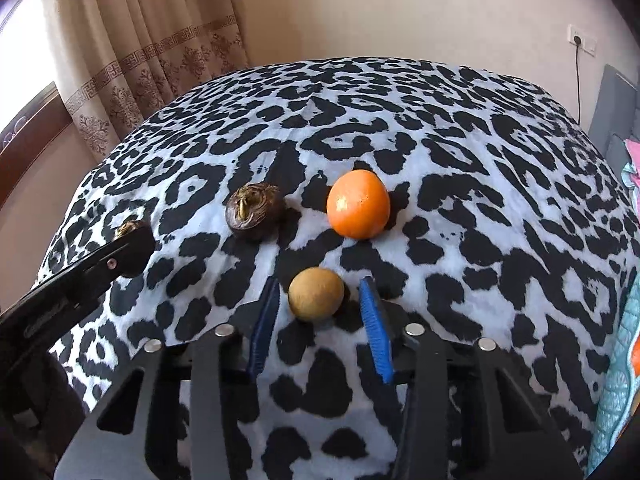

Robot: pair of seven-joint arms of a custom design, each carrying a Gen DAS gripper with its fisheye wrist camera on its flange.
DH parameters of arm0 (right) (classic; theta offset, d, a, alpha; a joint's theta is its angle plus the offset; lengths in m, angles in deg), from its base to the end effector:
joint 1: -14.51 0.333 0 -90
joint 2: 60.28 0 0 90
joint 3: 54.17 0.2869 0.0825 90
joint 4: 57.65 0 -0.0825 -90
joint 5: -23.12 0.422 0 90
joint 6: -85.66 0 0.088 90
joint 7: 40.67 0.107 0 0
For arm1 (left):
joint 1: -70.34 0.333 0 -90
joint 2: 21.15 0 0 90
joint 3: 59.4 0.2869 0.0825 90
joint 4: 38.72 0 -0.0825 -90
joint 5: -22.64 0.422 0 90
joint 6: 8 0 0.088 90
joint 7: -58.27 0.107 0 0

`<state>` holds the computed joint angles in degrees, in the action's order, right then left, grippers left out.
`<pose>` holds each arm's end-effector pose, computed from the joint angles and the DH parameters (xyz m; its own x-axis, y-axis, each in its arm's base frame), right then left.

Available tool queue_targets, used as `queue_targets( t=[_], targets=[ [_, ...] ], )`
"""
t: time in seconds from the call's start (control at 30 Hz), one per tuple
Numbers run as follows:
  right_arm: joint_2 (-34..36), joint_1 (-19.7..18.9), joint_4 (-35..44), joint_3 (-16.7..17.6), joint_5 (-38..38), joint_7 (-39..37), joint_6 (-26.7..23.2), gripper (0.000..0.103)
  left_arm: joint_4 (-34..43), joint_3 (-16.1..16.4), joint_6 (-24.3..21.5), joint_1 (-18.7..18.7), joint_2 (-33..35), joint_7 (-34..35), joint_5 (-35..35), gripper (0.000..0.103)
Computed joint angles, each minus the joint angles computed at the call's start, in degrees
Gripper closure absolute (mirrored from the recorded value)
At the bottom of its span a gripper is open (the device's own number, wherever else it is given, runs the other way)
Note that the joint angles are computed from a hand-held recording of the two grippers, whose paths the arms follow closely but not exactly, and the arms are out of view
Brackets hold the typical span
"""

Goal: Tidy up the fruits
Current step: 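Grasp the brown round fruit with the right tool while the left tool holds the dark fruit, then carry the brown round fruit into the teal basket and open the right tool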

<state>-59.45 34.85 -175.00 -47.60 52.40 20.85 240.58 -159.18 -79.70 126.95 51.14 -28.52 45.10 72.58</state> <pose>0.5695 0.2700 0.4552 0.5790 -0.8025 -0.1439 -0.6719 -0.3696 -0.6418 0.4590 -0.3709 0.4721 0.4304 -0.8603 0.2733 -0.5404 -0.4881 -0.6854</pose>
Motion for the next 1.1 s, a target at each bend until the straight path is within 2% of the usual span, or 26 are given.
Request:
queue_targets(
  t=[0.07, 0.13, 0.43, 0.73, 1.1],
  targets=[
    [0.11, 0.06, -0.08, 0.04, -0.74, 0.30, 0.45, 0.071, 0.02, 0.04, 0.24, -0.03, 0.06, 0.15, -0.01, 0.062],
    [0.09, 0.07, -0.20, 0.10, -0.27, -0.26, 0.75, 0.075, 0.04, 0.06, 0.48, -0.03, 0.10, 0.21, 0.01, 0.062],
    [-3.65, 0.63, -3.70, -0.59, 4.31, -3.51, 1.16, 0.075, 0.11, -0.06, 0.58, -0.09, 0.08, -0.12, 0.67, 0.062],
    [-9.32, 2.15, -8.18, -3.15, 12.09, -7.31, 0.56, 0.075, 0.84, -0.13, 1.27, -0.46, 0.74, 0.62, 1.57, 0.062],
    [-15.14, 3.94, -13.84, -5.51, 14.99, -8.87, 2.31, 0.075, 2.16, -0.10, 1.82, -1.40, 1.91, 2.09, 3.13, 0.062]
  ],
)
